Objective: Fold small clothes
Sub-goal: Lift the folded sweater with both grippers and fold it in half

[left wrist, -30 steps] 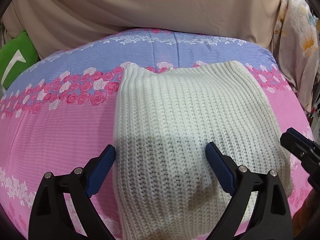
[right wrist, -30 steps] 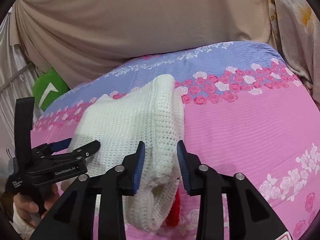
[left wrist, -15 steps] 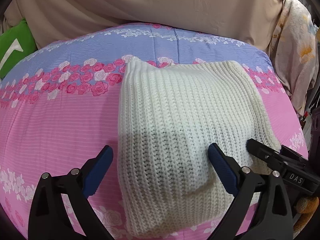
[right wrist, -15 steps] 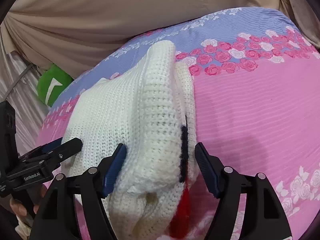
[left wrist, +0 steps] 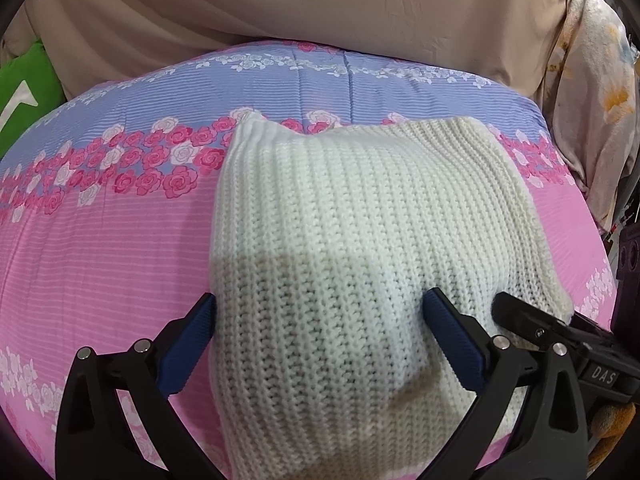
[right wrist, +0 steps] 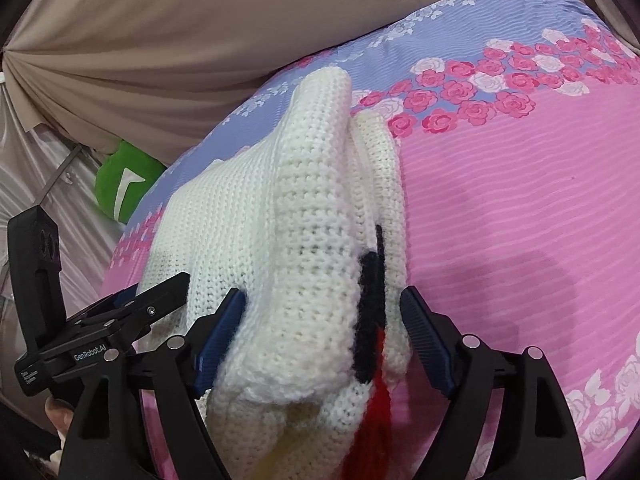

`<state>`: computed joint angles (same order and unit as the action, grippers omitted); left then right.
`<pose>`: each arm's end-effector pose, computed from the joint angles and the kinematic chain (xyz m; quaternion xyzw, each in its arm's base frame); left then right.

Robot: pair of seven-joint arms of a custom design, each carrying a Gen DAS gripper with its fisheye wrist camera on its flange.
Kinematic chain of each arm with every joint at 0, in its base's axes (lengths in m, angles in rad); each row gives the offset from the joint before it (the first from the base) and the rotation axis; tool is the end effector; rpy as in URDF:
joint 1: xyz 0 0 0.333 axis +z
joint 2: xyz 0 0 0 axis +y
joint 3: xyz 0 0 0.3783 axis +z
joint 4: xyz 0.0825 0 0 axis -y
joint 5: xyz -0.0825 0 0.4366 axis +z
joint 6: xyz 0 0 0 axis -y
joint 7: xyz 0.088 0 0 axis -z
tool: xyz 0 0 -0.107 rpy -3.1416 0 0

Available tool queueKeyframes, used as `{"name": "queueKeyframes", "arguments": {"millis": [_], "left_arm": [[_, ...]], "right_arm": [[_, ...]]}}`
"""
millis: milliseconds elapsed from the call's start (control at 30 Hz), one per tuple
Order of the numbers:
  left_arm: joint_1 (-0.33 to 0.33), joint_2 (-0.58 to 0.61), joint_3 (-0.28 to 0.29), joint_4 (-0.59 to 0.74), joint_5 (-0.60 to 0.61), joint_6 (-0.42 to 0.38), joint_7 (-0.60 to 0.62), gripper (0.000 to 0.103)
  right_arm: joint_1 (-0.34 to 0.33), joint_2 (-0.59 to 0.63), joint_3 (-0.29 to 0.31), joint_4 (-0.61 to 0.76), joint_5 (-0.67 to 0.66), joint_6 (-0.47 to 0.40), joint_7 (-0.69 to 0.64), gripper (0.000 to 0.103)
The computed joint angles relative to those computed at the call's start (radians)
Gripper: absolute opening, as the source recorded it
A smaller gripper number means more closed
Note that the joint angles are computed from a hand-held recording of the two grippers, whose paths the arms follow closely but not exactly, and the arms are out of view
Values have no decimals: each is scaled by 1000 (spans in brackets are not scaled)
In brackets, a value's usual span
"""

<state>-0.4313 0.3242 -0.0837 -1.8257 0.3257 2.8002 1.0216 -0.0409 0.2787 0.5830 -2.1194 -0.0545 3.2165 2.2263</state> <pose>0.6422 -0.3731 0.4626 -0.5892 0.7378 -0.2849 0.1652 0.5884 0.3292 0.4291 -0.5926 0.6856 -0.0230 0.4222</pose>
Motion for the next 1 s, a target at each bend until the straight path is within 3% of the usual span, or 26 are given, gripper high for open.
{"name": "queueKeyframes", "arguments": {"millis": [133, 267, 333, 367, 400, 433, 467, 533, 600, 667, 733, 800, 833, 900, 1000], "left_arm": [[27, 12, -27, 6, -53, 23, 46, 98], [108, 17, -117, -7, -232, 74, 216, 97], [120, 14, -132, -12, -295, 94, 278, 85], [106, 10, -117, -14, -299, 101, 283, 78], [85, 3, -95, -17, -287, 106, 281, 61], [84, -4, -94, -19, -295, 110, 295, 52], [93, -11, -107, -21, -316, 112, 322, 48], [92, -24, -111, -21, -331, 103, 362, 43], [57, -36, -75, -23, -288, 86, 346, 43], [28, -36, -40, -20, -233, 58, 306, 50], [21, -30, -21, -21, -202, 49, 265, 68], [30, -18, -20, -15, -196, 31, 239, 83], [52, -13, -39, -12, -227, 26, 249, 92], [146, 7, -135, -3, -384, 20, 359, 96], [296, 63, -297, 42, -693, -38, 587, 97]], "right_arm": [[-48, 21, 46, 3, -12, 17, -12, 81], [-112, 44, 108, 5, -53, 34, 2, 80], [-172, 65, 165, 9, -84, 35, 11, 76], [-211, 80, 203, 11, -100, 38, 13, 68], [-226, 84, 218, 12, -113, 42, 22, 59], [-210, 70, 200, 11, -123, 41, 35, 53], [-181, 47, 168, 8, -129, 42, 50, 45], [-132, 0, 114, -7, -137, 54, 74, 39], [-183, -13, 161, -23, -160, 67, 102, 38], [-231, 2, 205, -18, -189, 22, 117, 41], [-184, 6, 159, -13, -168, 6, 111, 50], [-187, 17, 167, -19, -150, 30, 100, 60], [-166, 11, 144, -17, -150, 24, 102, 62], [-179, 26, 161, -11, -142, 23, 93, 69], [-295, 107, 287, 1, -161, 50, 87, 73]]}}
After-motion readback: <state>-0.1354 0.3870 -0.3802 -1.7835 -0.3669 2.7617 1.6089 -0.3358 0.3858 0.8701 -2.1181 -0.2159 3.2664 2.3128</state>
